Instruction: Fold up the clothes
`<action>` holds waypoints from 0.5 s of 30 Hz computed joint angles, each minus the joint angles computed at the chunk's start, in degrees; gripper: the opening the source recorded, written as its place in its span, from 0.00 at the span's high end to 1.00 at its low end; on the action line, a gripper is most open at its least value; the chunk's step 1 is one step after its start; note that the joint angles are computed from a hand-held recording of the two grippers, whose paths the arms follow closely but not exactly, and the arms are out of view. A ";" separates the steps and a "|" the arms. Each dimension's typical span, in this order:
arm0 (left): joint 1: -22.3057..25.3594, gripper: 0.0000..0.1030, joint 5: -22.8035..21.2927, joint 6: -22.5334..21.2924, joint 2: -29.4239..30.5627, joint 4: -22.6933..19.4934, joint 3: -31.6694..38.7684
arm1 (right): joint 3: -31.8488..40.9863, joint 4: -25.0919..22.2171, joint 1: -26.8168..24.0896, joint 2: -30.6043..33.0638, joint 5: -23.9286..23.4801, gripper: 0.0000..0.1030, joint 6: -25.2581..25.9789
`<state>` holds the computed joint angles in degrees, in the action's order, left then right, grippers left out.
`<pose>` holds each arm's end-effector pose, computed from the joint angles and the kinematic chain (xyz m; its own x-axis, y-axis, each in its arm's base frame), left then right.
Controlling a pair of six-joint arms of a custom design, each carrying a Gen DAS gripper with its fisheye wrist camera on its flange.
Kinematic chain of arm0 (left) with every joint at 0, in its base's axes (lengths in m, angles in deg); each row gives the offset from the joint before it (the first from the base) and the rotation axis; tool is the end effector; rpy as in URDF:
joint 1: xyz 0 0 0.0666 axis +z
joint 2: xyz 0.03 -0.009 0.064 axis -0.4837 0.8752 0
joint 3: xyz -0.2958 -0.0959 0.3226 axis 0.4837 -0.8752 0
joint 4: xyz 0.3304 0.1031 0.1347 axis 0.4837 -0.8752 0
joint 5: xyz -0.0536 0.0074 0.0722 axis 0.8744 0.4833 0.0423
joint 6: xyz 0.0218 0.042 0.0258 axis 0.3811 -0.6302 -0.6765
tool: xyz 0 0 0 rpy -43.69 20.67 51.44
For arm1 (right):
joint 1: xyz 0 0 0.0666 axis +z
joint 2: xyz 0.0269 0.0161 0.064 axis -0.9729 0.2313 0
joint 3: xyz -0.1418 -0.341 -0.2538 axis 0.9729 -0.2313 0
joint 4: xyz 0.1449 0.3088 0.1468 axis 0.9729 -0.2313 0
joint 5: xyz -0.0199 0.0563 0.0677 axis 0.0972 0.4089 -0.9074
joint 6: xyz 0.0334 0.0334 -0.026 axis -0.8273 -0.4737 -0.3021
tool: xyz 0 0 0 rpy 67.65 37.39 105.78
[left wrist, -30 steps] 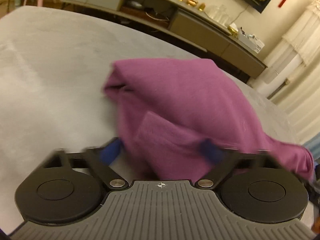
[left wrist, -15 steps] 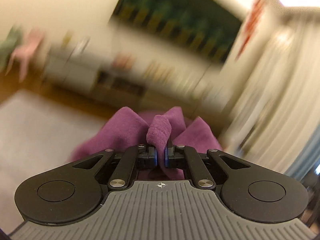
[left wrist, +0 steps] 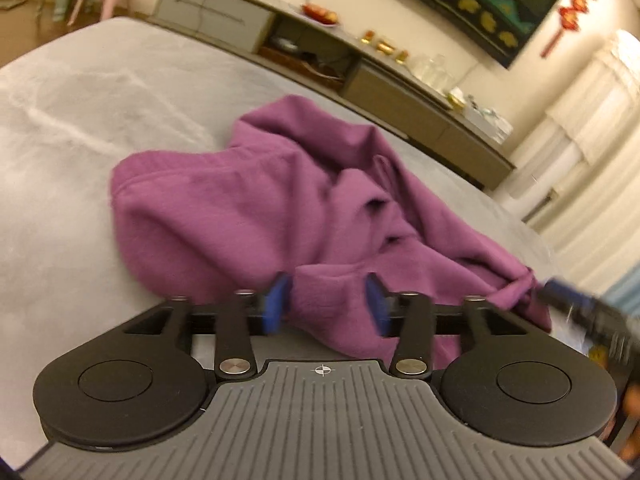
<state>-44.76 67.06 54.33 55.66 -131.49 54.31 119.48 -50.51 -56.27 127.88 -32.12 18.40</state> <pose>0.5160 -0.1592 0.6215 -0.7685 -0.1549 -0.6208 0.2280 0.8402 -0.4919 0.4596 0.1621 0.6096 -0.5531 0.0505 -0.8316 -0.0457 0.9948 0.0908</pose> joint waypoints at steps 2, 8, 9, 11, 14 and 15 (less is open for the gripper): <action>0.53 0.56 0.42 1.93 0.40 0.77 0.02 | 0.32 0.85 2.18 2.16 -2.89 0.19 5.34; 1.58 0.51 -0.68 1.45 0.02 1.99 0.92 | 4.68 -2.11 6.04 9.24 -2.11 0.94 9.51; 1.94 0.48 -1.58 0.76 0.08 1.93 1.64 | 5.97 -4.49 5.96 9.81 -1.26 0.99 8.13; 3.23 0.41 -3.42 0.69 0.34 2.32 3.12 | 5.11 -2.16 5.79 6.28 -0.16 0.99 7.77; 5.58 0.33 -4.89 3.85 0.97 3.78 4.02 | 4.46 1.73 4.82 -0.18 -4.17 0.99 7.43; 6.15 0.32 -5.02 4.79 1.58 3.48 4.75 | 3.78 2.09 4.42 -2.58 -7.13 0.99 7.95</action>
<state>-38.61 62.04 59.12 57.24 -128.01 59.06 123.26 -48.42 -51.85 125.30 -39.25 26.34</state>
